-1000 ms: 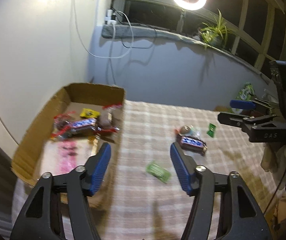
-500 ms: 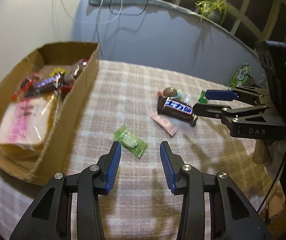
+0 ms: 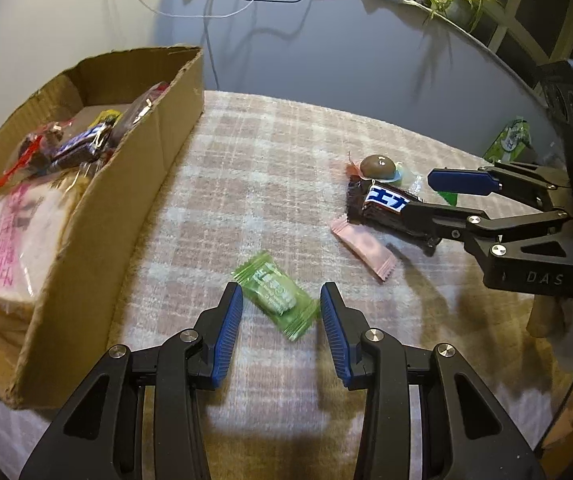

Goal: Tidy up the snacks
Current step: 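Grasp the green candy with the left gripper while the right gripper grasps the chocolate bar, then carry the green candy in the left gripper while the right gripper carries the chocolate bar over the box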

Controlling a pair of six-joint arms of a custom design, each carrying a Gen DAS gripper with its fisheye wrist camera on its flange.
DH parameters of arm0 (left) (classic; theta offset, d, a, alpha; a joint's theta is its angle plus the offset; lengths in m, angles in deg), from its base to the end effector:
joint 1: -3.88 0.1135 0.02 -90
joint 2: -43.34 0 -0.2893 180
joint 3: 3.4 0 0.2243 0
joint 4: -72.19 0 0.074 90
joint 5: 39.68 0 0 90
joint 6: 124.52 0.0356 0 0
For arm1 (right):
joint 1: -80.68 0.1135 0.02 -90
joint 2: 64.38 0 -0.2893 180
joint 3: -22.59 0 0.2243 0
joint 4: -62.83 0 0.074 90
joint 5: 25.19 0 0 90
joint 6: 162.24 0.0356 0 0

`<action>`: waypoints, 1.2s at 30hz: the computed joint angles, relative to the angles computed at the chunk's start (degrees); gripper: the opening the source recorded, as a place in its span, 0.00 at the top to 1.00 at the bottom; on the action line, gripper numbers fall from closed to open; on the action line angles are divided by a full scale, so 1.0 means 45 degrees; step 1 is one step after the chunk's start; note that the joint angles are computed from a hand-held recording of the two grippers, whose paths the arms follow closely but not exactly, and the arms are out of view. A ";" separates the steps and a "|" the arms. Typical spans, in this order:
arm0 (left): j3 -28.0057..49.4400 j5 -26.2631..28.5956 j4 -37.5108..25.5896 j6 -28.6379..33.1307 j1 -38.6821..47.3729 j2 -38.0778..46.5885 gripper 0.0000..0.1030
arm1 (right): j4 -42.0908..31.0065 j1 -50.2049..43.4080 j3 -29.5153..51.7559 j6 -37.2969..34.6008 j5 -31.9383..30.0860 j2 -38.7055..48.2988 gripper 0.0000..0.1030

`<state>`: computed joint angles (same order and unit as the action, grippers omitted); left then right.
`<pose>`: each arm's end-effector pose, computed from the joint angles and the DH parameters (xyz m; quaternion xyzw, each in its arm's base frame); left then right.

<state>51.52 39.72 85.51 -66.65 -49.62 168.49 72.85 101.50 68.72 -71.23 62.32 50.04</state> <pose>0.1968 -0.2549 0.0477 0.1511 0.9428 -0.1278 0.2682 0.2614 0.1010 0.0753 -0.1713 0.9463 0.0723 0.2644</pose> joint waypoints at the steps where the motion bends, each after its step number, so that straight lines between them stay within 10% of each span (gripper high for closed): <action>1: 0.0080 -0.0038 -0.0063 0.0037 0.0006 0.0024 0.62 | -0.0003 -0.0001 0.0056 0.0014 -0.0032 0.0063 0.40; 19: 0.0324 -0.1257 -0.0608 0.1094 -0.0249 -0.0099 0.81 | -0.0684 0.0330 0.0801 0.0307 -0.0056 0.0790 0.70; 36: -0.0685 -0.1023 0.0022 0.0693 -0.0325 -0.0938 0.81 | 0.0707 0.0434 -0.1014 0.1339 -0.0153 -0.0357 0.71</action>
<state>48.44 35.12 85.62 -63.53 -51.09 164.26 76.04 103.45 64.16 -65.20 61.64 48.44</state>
